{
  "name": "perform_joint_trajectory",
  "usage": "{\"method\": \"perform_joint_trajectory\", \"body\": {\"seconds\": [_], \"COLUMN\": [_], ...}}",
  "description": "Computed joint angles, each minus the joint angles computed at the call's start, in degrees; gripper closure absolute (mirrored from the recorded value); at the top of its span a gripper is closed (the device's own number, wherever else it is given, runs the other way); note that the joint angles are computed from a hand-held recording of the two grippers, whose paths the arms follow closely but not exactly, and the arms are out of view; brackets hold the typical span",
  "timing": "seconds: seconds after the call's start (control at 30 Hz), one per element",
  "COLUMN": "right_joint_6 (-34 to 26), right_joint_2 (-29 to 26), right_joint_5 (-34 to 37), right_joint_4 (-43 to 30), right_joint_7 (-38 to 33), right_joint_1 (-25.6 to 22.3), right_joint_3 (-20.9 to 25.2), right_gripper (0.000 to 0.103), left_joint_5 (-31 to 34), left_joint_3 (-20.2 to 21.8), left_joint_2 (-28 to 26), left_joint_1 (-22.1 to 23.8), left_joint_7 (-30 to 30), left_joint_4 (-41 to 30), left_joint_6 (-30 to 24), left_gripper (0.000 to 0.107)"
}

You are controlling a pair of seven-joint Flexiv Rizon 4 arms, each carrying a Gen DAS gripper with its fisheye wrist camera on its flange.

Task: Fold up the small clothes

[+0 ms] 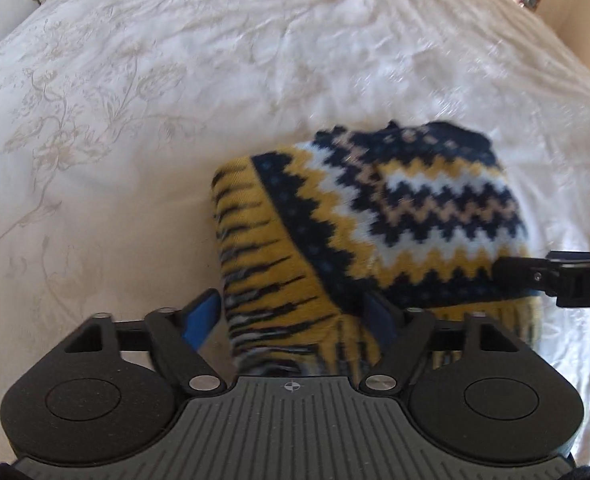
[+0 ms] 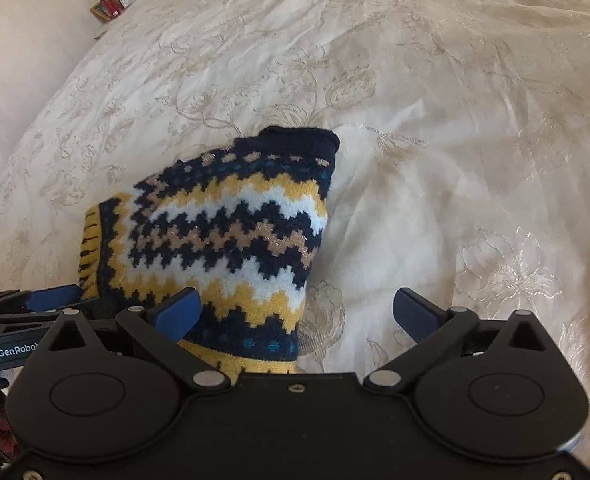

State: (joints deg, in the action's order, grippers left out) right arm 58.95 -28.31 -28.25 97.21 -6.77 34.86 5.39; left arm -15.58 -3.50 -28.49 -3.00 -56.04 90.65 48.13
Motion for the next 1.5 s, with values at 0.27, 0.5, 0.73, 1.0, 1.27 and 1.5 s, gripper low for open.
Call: {"method": "perform_joint_trajectory", "body": {"seconds": [0.27,0.5,0.73,1.0,1.27,1.5], "right_joint_6": [-2.2,-0.5,0.1,1.8,4.4,4.9], "right_joint_2": [-1.8,-1.3,1.0,6.4,10.8,13.8], "right_joint_5": [3.6,3.1,0.6,-6.8,-17.6,-27.7], "right_joint_4": [-2.2,-1.1,1.3,7.3,11.9,14.0], "right_joint_7": [-2.2,-2.3,-1.3,4.8,12.5,17.7], "right_joint_1": [-0.7,-0.4,0.3,1.2,0.7,-0.6], "right_joint_3": [1.1,0.4,-0.1,-1.1,-0.9,0.1], "right_gripper": [0.0,0.0,0.0,0.0,0.0,0.0], "left_joint_5": [1.2,2.3,5.2,6.8,3.3,6.4], "left_joint_3": [1.0,1.5,2.2,2.4,1.4,2.8], "left_joint_2": [-2.1,-2.9,-1.2,4.0,11.7,17.1], "left_joint_1": [0.0,-0.2,-1.2,-1.7,-1.7,-3.6], "left_joint_7": [-4.2,-6.9,-8.1,-7.7,-6.6,-13.4], "left_joint_4": [-3.2,-5.4,-4.6,-0.1,8.3,11.9], "left_joint_6": [-4.6,-7.3,-6.4,-4.0,3.0,8.6], "left_gripper": [0.006,0.004,0.005,0.005,0.006,0.006]}}
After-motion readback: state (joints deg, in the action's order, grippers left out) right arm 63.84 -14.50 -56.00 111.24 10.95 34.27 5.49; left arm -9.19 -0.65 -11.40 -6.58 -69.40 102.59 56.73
